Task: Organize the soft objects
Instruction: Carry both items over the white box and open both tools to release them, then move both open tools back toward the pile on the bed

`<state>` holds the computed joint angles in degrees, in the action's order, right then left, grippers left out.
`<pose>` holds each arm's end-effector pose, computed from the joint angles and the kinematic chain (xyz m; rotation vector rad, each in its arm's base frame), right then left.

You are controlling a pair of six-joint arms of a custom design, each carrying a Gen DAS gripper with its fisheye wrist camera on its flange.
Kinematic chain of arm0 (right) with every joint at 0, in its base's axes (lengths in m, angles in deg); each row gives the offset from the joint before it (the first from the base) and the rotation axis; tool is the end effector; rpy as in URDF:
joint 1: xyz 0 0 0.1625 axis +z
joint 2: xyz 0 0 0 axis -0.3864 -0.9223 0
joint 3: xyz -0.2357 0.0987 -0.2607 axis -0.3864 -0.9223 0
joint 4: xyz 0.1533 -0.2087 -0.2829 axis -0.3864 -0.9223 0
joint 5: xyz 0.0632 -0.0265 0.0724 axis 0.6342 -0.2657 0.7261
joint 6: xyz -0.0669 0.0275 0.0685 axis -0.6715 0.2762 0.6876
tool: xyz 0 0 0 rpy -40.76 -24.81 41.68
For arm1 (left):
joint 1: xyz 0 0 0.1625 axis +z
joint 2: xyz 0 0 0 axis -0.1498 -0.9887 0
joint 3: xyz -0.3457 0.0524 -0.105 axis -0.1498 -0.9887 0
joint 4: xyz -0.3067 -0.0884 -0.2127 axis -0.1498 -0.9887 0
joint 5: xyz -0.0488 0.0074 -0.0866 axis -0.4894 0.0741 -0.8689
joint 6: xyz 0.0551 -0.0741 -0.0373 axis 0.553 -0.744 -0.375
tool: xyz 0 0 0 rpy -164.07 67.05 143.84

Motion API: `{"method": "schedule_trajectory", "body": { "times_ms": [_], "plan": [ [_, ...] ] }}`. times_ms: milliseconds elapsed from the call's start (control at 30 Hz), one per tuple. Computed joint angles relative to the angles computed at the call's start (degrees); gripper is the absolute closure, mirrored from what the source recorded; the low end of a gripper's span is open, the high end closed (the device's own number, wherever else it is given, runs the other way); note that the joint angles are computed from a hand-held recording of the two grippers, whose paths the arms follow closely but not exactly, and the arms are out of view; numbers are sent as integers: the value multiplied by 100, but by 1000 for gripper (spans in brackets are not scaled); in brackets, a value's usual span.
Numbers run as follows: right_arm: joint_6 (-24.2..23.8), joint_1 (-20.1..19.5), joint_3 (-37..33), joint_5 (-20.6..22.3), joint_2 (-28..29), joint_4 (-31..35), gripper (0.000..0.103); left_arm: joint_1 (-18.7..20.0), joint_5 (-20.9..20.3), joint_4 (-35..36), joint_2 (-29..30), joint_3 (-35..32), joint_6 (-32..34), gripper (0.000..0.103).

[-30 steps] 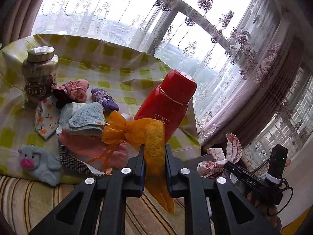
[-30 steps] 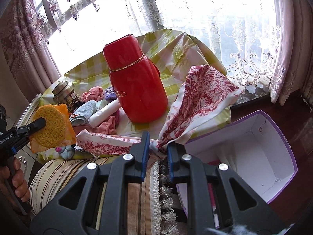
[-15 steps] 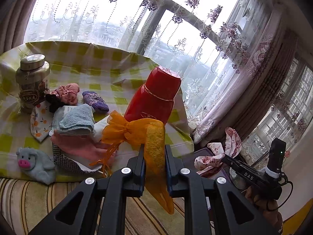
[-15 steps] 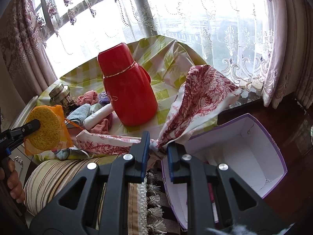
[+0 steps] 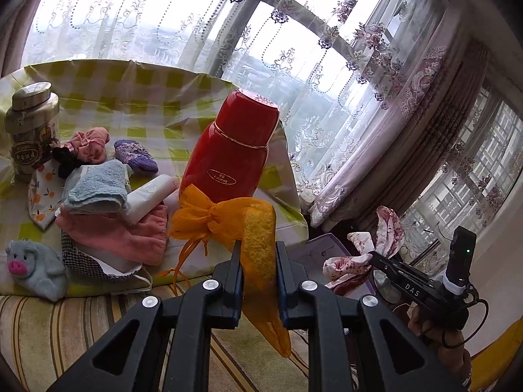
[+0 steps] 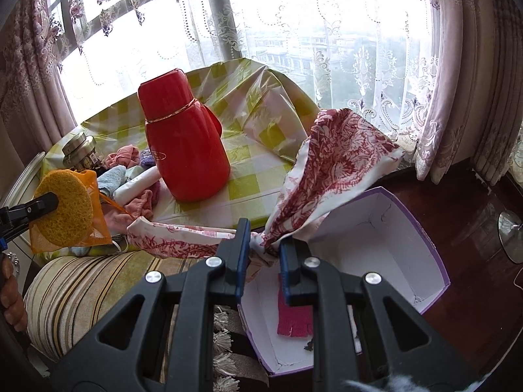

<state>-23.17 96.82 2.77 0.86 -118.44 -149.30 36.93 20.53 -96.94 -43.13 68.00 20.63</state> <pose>-0.0340 -0.6129 0.4177 0.9657 -2.4707 0.7530 -0.4305 -0.4826 -0.0166 -0.0186 2.4114 -1.3464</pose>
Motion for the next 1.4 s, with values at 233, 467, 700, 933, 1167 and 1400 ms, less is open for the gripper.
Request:
{"method": "schedule_trajectory", "body": {
  "times_ms": [233,467,700,933,1167,1400],
  "plan": [
    [-211,-108,-2,-201,-13,-286,83,79,-297,-348,181,-148,246,86],
    [-448,-215,-51,-477,103,-706,83,266,-912,-782,515,-495,500,86],
    [-538,-342,-176,-659,215,-1028,83,434,-1531,-720,967,-1150,724,86],
    [-480,-388,-319,-762,304,-1058,81,563,-2038,-255,1473,-2023,954,86],
    [-387,-413,-402,-803,354,-1066,50,670,-2369,-105,1715,-2487,1175,68],
    [-359,-419,-398,-775,330,-987,46,634,-2247,-199,1570,-2200,984,55]
  ]
}}
